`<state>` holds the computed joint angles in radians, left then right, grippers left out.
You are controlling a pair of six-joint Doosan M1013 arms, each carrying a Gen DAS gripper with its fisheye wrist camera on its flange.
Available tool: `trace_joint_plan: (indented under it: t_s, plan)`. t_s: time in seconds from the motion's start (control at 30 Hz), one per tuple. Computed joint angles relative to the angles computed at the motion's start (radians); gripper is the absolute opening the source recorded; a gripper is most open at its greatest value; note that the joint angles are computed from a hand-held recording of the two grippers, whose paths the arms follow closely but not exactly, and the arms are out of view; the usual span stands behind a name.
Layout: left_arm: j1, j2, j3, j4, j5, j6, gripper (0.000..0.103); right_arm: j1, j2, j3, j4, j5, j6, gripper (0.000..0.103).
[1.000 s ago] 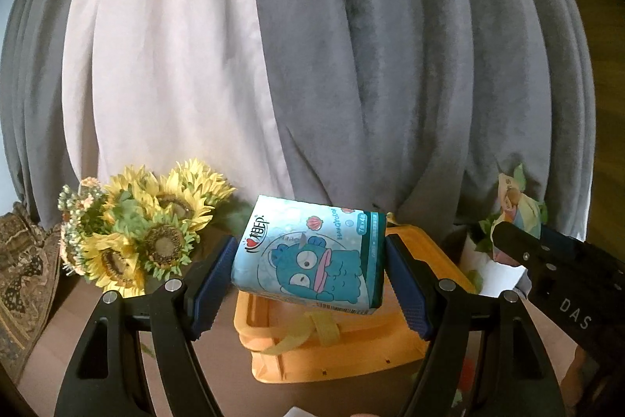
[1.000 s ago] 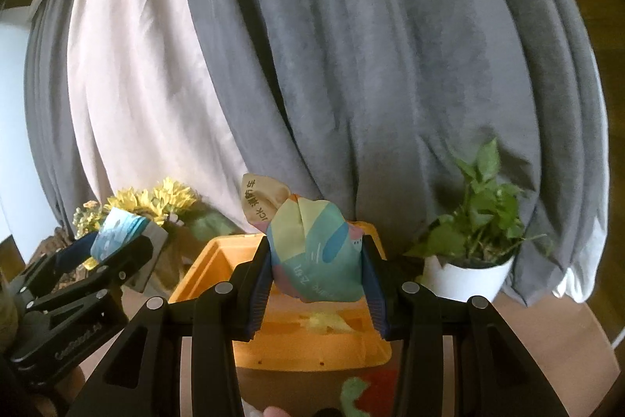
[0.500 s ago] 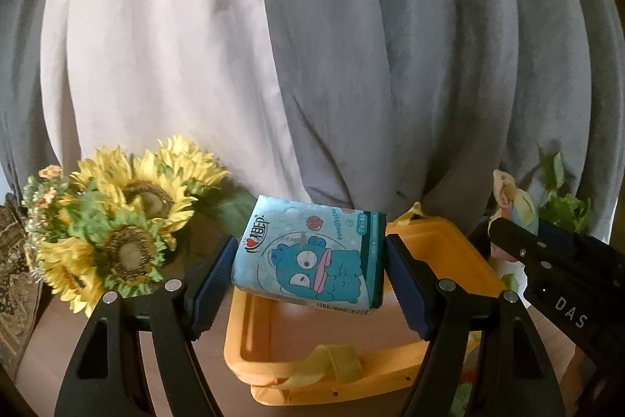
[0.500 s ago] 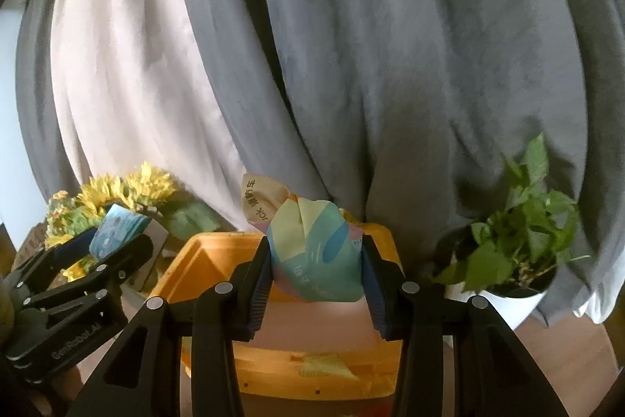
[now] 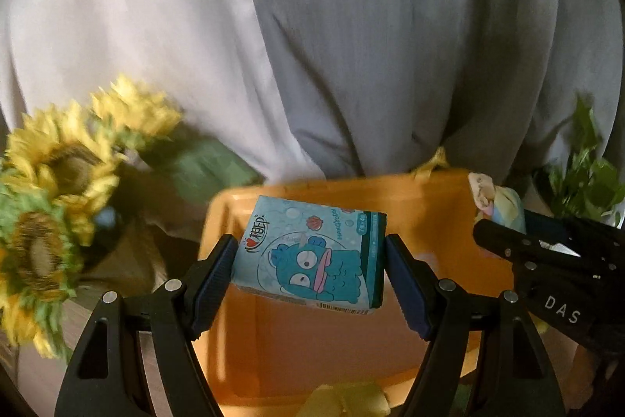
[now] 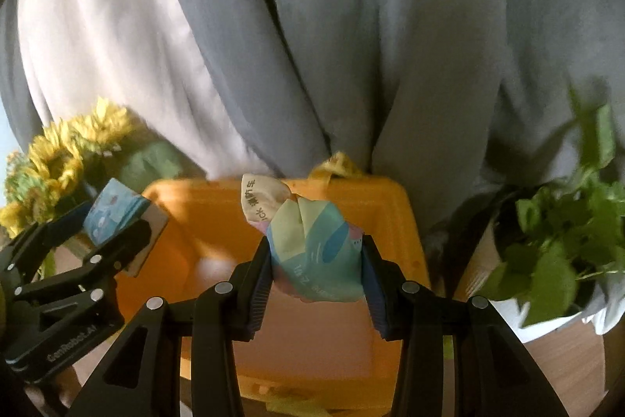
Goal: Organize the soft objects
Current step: 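Open left tool dropping tissue pack while right tool releases fish into crate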
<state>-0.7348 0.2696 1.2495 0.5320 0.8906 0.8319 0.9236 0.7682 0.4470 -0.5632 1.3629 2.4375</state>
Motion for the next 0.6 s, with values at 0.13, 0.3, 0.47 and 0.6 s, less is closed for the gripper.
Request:
trace_joint_plan:
  t_s: [0.13, 0.3, 0.47, 0.6]
  plan:
    - [0.017, 0.036, -0.045, -0.090, 0.073, 0.084, 0.075, -0.024, 0.045, -0.074, 0.096, 0.059, -0.070, 0.043]
    - [0.022, 0.058, -0.069, -0.121, 0.126, 0.119, 0.077, -0.040, 0.106, -0.181, 0.152, 0.146, -0.126, 0.045]
    - [0.018, 0.055, -0.070, -0.105, 0.133, 0.118, 0.086, -0.042, 0.110, -0.183, 0.162, 0.156, -0.121, 0.063]
    - [0.012, 0.049, -0.069, -0.085, 0.138, 0.106, 0.087, -0.036, 0.103, -0.175, 0.146, 0.153, -0.118, 0.063]
